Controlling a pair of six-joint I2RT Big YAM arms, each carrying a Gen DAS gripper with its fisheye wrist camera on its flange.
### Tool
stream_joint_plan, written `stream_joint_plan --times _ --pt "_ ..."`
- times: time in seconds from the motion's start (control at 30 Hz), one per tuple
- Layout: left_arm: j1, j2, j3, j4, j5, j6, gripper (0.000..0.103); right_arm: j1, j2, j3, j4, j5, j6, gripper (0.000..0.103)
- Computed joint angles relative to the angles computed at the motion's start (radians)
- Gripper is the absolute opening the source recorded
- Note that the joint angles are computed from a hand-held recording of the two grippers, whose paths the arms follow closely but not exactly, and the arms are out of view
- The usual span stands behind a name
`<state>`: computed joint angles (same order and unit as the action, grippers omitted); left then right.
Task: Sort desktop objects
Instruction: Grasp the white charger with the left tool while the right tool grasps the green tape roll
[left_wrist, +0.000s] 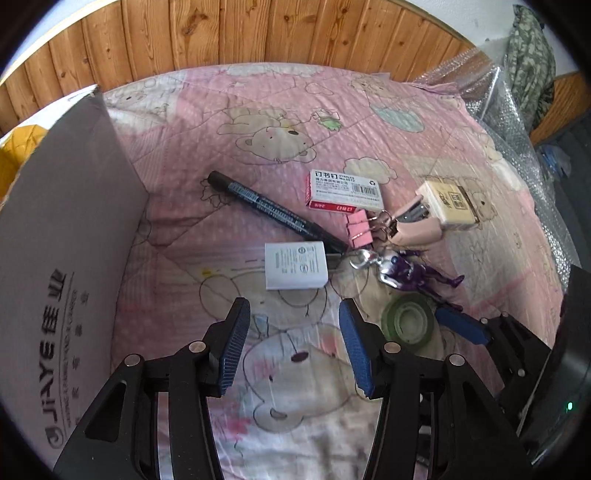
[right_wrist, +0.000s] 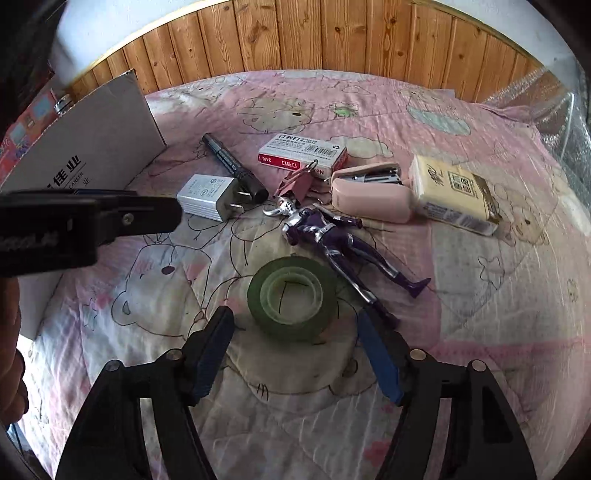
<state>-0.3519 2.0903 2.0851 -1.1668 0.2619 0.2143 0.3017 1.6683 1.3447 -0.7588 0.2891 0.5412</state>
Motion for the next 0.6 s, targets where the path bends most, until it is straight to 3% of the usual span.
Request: stream_joint_plan --times 0.1,0.17,0.23,0.27,0.33,0.37,0.43,0.53,0.6 --pt "-0.008 0.073 0.094 -0.022 0.005 0.012 0.053 -0.005 0.02 0.02 0.003 0.018 -0.046 0.071" --pt "-0.012 0.107 0.134 -0.03 0.014 0.008 0.053 -0.014 0.019 0.017 0.019 0.011 -0.067 0.064" --pt "-0.014 0.127 0.153 -0.052 0.053 0.002 0.058 -0.026 0.009 0.007 0.029 -0.002 -0.08 0.049" --pt "-0.015 0.125 0.145 -0.059 0.092 0.018 0.058 -0.034 -0.001 -0.001 0.029 -0.012 -0.077 0.049" --pt "-0.017 0.136 0.171 -0.16 0.178 0.102 0.058 -0.05 -0.016 -0.019 0.039 -0.039 -0.067 0.049" --pt "-0.016 0.121 0.15 -0.168 0.196 0.123 0.058 -0.057 -0.029 -0.035 0.04 -0.046 -0.059 0.049" --pt "-0.015 0.081 0.091 -0.137 0.205 0.136 0.058 -0.069 -0.065 -0.075 0.051 -0.069 -0.039 0.049" --pt "-0.019 0.024 -0.005 -0.015 0.158 0.143 0.06 -0.084 -0.116 -0.133 0.082 -0.113 -0.002 0.049" --pt "-0.027 0.022 -0.016 0.023 0.131 0.173 0.06 -0.082 -0.135 -0.16 0.102 -0.12 0.014 0.05"
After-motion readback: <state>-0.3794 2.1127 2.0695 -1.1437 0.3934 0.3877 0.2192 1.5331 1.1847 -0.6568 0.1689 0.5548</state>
